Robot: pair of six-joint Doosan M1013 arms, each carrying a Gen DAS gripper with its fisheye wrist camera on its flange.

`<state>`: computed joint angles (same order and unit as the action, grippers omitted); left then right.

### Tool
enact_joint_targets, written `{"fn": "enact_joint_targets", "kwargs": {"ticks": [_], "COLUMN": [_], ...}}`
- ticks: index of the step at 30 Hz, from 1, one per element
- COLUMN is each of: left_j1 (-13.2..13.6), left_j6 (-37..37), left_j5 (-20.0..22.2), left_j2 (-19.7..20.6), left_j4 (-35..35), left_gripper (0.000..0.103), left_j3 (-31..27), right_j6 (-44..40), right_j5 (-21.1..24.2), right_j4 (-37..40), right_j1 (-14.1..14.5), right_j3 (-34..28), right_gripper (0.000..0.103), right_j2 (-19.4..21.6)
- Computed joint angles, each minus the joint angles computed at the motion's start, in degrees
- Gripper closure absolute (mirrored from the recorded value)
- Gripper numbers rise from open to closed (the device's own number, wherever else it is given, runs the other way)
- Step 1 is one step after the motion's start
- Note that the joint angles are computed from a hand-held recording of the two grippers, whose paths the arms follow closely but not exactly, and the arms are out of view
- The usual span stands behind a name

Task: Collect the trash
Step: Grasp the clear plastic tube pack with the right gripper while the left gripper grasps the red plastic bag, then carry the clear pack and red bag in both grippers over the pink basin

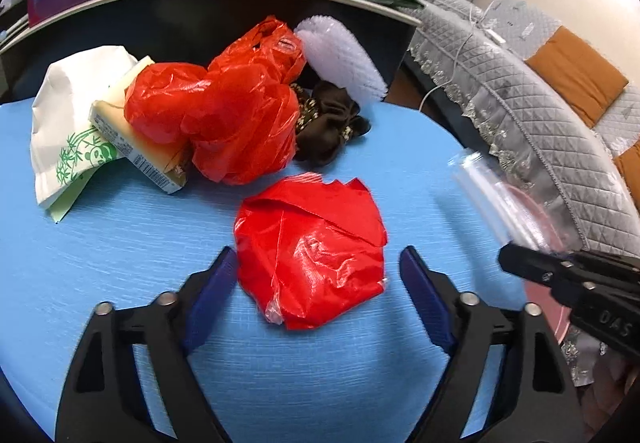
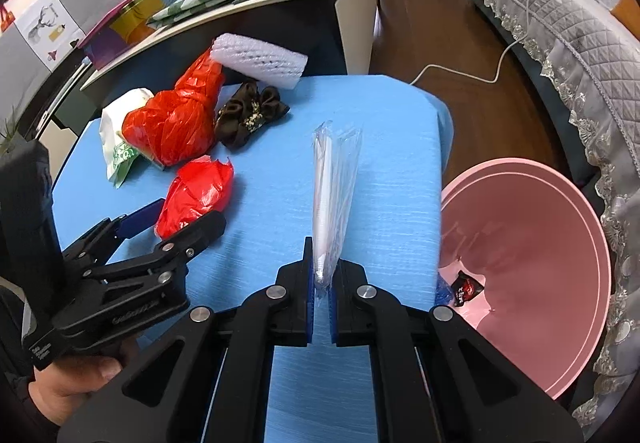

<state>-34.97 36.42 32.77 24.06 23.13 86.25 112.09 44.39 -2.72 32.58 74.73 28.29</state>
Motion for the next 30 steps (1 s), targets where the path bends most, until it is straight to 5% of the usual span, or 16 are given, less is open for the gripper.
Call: {"fn": "enact_joint_targets", "kwargs": {"ticks": [9, 30], "left_j1": [-0.9, -6.0], "left_j6": [-1.9, -22.1], "left_j5": [-1.2, -1.9], "left_j2": [-2.3, -8.6], "left_j4": [4.6, 27.3], "left_gripper": [0.033, 0.033], "left_j3": [2.3, 8.4], "right_j6": [2.4, 14.3], "right_j5": [-3.0, -9.4], "right_j4": [-3.1, -17.9], "right_j1": [0.3, 2.1], "right_j3": [1.2, 7.5], "right_gripper": [0.097, 0.097], "right_j2": [-1.5, -8.1]}}
